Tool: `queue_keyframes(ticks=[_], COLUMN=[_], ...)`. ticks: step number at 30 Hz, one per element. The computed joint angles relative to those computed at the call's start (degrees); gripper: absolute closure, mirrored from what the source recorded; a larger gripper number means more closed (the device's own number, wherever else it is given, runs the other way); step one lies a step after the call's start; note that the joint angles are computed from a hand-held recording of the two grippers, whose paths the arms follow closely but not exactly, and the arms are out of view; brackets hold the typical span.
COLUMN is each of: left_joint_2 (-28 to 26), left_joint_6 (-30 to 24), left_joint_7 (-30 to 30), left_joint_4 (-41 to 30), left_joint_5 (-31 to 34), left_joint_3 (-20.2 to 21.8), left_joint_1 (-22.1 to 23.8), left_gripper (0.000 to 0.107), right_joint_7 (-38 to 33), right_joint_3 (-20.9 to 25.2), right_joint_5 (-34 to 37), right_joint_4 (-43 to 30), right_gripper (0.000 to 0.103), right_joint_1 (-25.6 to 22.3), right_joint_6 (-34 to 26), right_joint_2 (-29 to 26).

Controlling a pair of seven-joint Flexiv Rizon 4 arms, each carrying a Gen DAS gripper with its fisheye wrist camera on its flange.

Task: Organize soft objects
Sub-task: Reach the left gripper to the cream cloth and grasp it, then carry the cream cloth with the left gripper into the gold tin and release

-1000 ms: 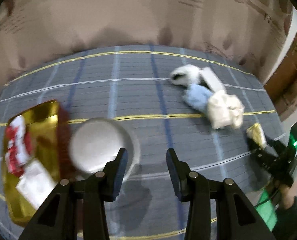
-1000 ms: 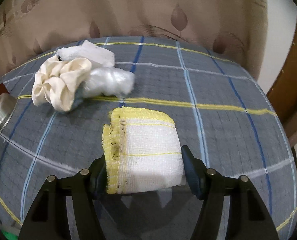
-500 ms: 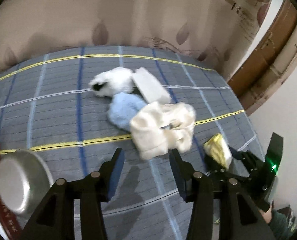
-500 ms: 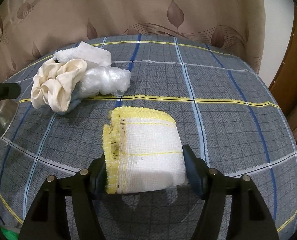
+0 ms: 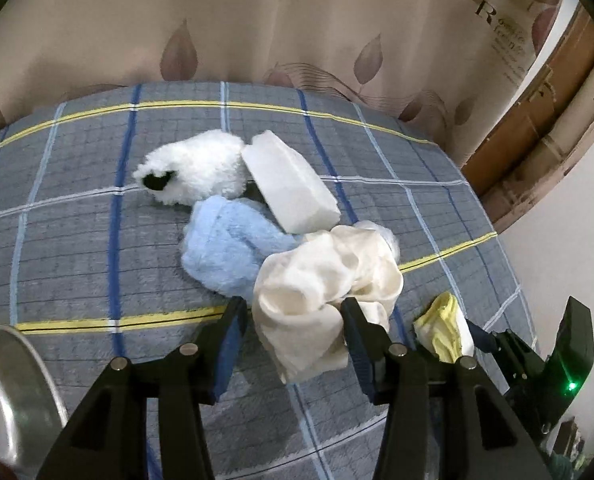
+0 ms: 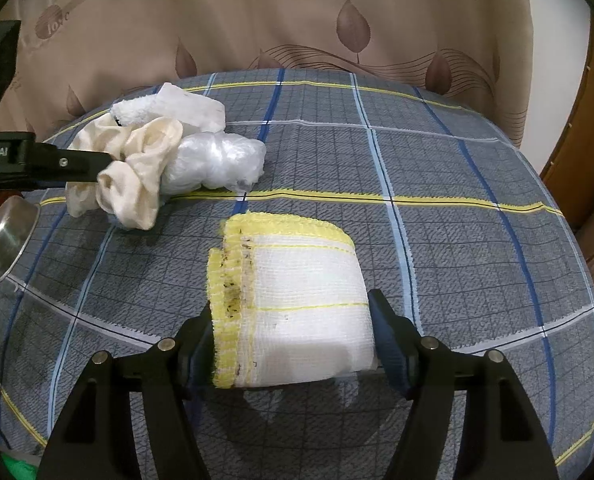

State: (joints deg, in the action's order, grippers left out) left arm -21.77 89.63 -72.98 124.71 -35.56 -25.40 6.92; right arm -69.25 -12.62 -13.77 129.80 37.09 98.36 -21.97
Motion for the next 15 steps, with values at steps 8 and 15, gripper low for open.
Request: queue_keyframes(ticks=[8, 15], left_joint_2=[1.16, 5.24], left_joint_6=[0.25, 1.1], left_joint_7=[-0.48, 1.9], left_joint_4=[1.49, 4.66], left_joint_5=[2.55, 2.48], left_joint_3=[-1.22, -1.61], left_joint_1=[1.87, 2.26], left_gripper=[0.088, 0.091], right_joint_7=[-0.11, 0.02], right_joint_3=[0.45, 0.23], right_joint_5=[-0.13, -0.25], right_joint_4=[-0.2, -0.16], right_gripper=[0.034, 0.034], right_joint_1=[-0.41, -0.21], right_joint_6=[-0.21, -0.19], right_joint_2=[-0.08, -0.08])
